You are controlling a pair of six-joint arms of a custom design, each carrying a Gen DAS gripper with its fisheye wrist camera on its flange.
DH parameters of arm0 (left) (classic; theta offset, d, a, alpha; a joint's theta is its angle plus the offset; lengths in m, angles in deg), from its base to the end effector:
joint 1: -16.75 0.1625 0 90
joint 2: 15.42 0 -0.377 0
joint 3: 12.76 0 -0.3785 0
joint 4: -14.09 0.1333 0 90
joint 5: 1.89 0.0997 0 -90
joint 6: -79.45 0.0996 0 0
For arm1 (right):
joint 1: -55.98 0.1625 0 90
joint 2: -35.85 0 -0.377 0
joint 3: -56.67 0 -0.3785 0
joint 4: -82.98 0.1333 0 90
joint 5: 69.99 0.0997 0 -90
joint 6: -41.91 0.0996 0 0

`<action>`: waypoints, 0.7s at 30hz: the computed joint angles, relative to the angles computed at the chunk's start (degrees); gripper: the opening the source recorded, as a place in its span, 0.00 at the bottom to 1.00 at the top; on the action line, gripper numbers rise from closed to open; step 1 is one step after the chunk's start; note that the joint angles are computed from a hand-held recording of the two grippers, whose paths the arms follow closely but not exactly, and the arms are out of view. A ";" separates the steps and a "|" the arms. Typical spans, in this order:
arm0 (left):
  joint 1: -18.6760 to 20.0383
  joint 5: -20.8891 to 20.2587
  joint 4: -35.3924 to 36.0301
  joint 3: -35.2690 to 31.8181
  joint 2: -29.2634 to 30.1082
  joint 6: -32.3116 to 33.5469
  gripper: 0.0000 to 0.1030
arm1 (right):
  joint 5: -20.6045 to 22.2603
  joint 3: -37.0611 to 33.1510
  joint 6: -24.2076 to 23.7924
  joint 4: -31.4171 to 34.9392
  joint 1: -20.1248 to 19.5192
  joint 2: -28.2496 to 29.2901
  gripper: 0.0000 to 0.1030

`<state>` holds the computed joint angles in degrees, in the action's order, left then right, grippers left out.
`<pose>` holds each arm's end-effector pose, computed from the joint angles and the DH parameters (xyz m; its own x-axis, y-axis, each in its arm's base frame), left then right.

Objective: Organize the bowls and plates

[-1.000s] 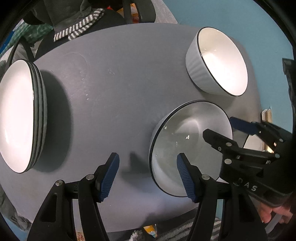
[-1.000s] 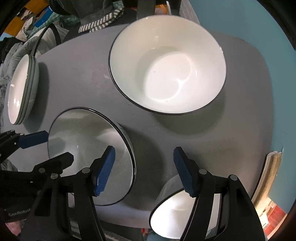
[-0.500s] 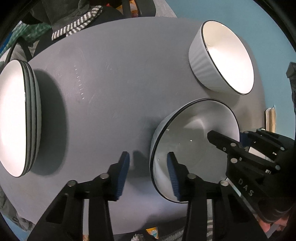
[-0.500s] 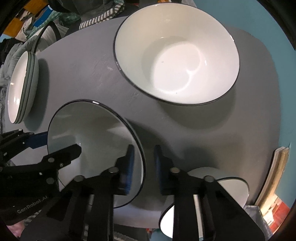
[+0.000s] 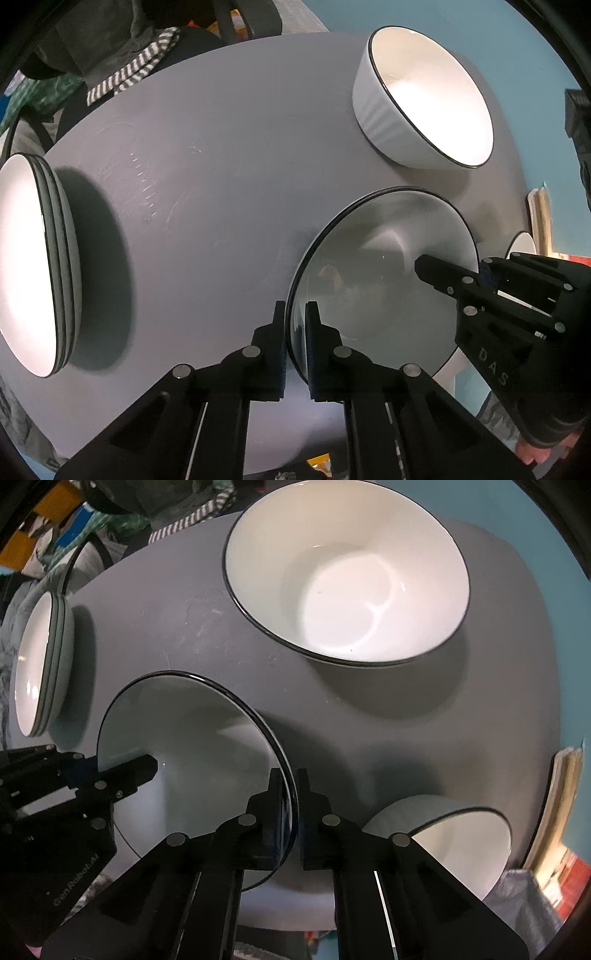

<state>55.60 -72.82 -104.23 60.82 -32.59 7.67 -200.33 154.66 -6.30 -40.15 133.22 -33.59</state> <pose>-0.3736 -0.5138 -0.1715 -0.8005 -0.2653 -0.5374 -0.2345 0.9638 -0.1266 -0.0588 -0.5714 0.2669 -0.6519 -0.5791 0.4895 -0.3990 0.8110 0.4279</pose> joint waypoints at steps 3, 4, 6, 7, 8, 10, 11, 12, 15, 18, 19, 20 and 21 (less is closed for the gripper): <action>0.01 -0.15 0.36 0.39 -0.35 -0.28 0.08 | -0.05 1.25 -1.02 -1.32 -0.06 -0.92 0.06; 0.28 -0.09 0.50 0.53 -0.51 -0.20 0.08 | -0.16 1.44 -0.72 -1.01 -0.05 -1.18 0.06; 0.09 -0.13 0.88 0.59 -0.83 -0.63 0.08 | -0.59 1.89 -0.10 -0.37 0.24 -1.88 0.06; -0.03 -0.01 1.05 0.73 -1.18 -0.76 0.08 | -0.51 2.28 -0.18 -0.48 0.28 -2.45 0.06; -0.15 0.06 1.10 0.90 -1.51 -0.85 0.08 | -0.31 2.24 0.27 0.06 0.57 -2.90 0.06; -0.69 1.69 1.54 1.07 -1.98 -2.02 0.08 | 0.03 2.04 1.51 1.35 1.12 -3.44 0.06; -0.83 1.84 2.06 0.87 -2.14 -1.86 0.08 | 0.17 1.87 1.74 1.98 1.33 -3.76 0.06; -1.07 2.00 2.83 0.48 -2.23 -1.59 0.08 | 0.24 1.90 1.50 2.19 1.30 -4.17 0.06; -1.45 2.56 4.63 -0.88 -2.52 -0.86 0.08 | 0.31 1.47 2.05 3.65 2.03 -5.08 0.06; -2.14 2.78 6.26 -2.75 -2.52 -1.18 0.08 | 0.52 -0.23 4.34 4.53 3.32 -3.25 0.05; -2.20 2.93 6.60 -3.18 -2.57 -1.07 0.08 | 0.69 -0.90 5.26 5.38 3.80 -3.13 0.05; -2.25 3.06 6.97 -3.79 -2.65 -0.80 0.08 | 0.82 -1.60 5.80 6.16 4.08 -3.11 0.05; -2.21 3.19 6.91 -4.06 -2.81 -0.40 0.08 | 0.95 -2.08 5.88 6.46 4.00 -3.05 0.05</action>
